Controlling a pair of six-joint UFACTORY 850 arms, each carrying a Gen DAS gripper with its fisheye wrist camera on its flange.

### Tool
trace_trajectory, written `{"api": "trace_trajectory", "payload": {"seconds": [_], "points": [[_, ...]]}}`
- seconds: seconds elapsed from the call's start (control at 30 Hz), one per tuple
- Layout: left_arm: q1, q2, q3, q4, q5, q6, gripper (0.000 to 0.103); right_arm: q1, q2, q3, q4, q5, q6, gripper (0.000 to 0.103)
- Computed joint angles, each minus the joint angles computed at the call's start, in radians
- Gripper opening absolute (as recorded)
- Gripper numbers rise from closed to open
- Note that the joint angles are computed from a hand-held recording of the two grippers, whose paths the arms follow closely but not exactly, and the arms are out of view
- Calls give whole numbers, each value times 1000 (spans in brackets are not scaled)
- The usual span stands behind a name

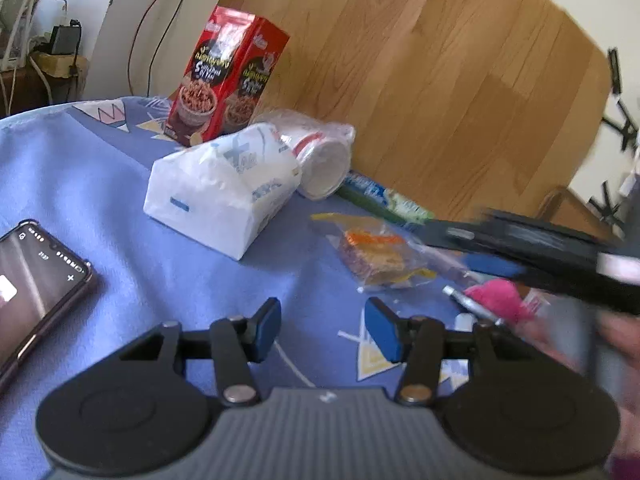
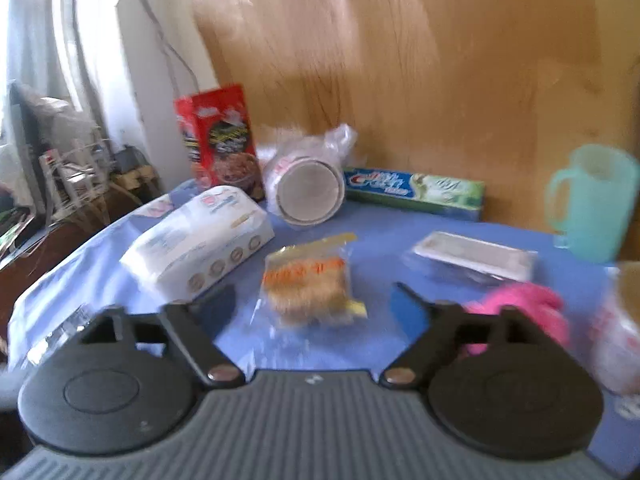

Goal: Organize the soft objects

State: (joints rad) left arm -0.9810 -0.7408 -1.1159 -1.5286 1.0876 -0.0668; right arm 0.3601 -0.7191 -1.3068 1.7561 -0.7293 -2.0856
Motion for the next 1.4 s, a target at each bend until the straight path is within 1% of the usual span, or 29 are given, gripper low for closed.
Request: {"api": "trace_trajectory", "payload": {"seconds": [0.03, 0.07, 0.1, 0.13, 0.17, 0.23, 0.27, 0.37, 0.53, 0.6, 0.63, 0.7, 0.73, 0.8, 0.87, 0.93, 1.03, 1.1, 1.17, 1.23, 1.27, 1.3, 1.33, 1.37, 1.4], "points": [[-1, 2, 12, 21, 11, -32, 48, 22, -36, -61, -61, 34, 75, 96], [-5, 4, 24, 37, 21, -68, 48, 38, -56, -103, -153, 64, 162, 97], [-7, 7, 36, 53, 28, -105, 48, 62, -82, -142, -222, 112, 226, 97], [-4, 10, 46, 70, 27, -136, 48, 71, -87, -140, -251, 135, 247, 95], [-2, 14, 55, 81, 24, -162, 48, 75, -89, -131, -242, 143, 227, 89], [4, 23, 75, 119, 13, -215, 48, 76, -51, -70, -163, 168, 92, 73], [4, 25, 82, 131, 17, -233, 48, 71, -33, -40, -130, 164, 62, 68], [1, 21, 83, 133, 28, -242, 48, 31, 23, 36, -163, 113, 95, 66], [1, 21, 80, 136, 20, -229, 48, -96, 152, 232, -157, -32, -52, 66], [3, 21, 75, 140, 10, -208, 48, -149, 193, 296, -156, -58, -88, 66], [6, 22, 73, 150, 1, -194, 48, -182, 220, 340, -146, -72, -133, 66], [14, 27, 73, 193, -23, -168, 49, -230, 249, 397, -138, -101, -226, 67], [18, 29, 73, 222, -37, -155, 50, -245, 258, 416, -137, -96, -256, 68], [15, 33, 72, 287, -52, -145, 52, -261, 265, 440, -120, -71, -307, 72], [3, 31, 62, 344, -56, -164, 54, -275, 267, 459, -48, -65, -388, 81], [-9, 19, 27, 362, -72, -125, 56, -299, 285, 483, 8, -62, -459, 86], [-13, -4, -35, 371, -138, -47, 58, -329, 294, 499, 10, -88, -491, 86], [-6, -17, -71, 384, -203, -21, 63, -342, 296, 507, -6, -102, -497, 86], [-4, -27, -98, 388, -262, -5, 65, -346, 300, 516, -14, -103, -510, 86], [-6, -38, -117, 424, -310, -21, 63, -349, 297, 519, -17, -105, -520, 87], [-6, -47, -135, 424, -344, 0, 60, -351, 292, 515, -26, -106, -509, 87], [-13, -61, -159, 382, -353, 61, 61, -348, 287, 510, -33, -94, -483, 87], [-22, -75, -181, 334, -338, 128, 61, -343, 275, 496, -36, -83, -449, 88], [-24, -78, -188, 323, -337, 154, 60, -345, 271, 492, -41, -87, -425, 88], [-21, -74, -182, 335, -343, 137, 59, -346, 262, 484, -42, -94, -406, 88]]}}
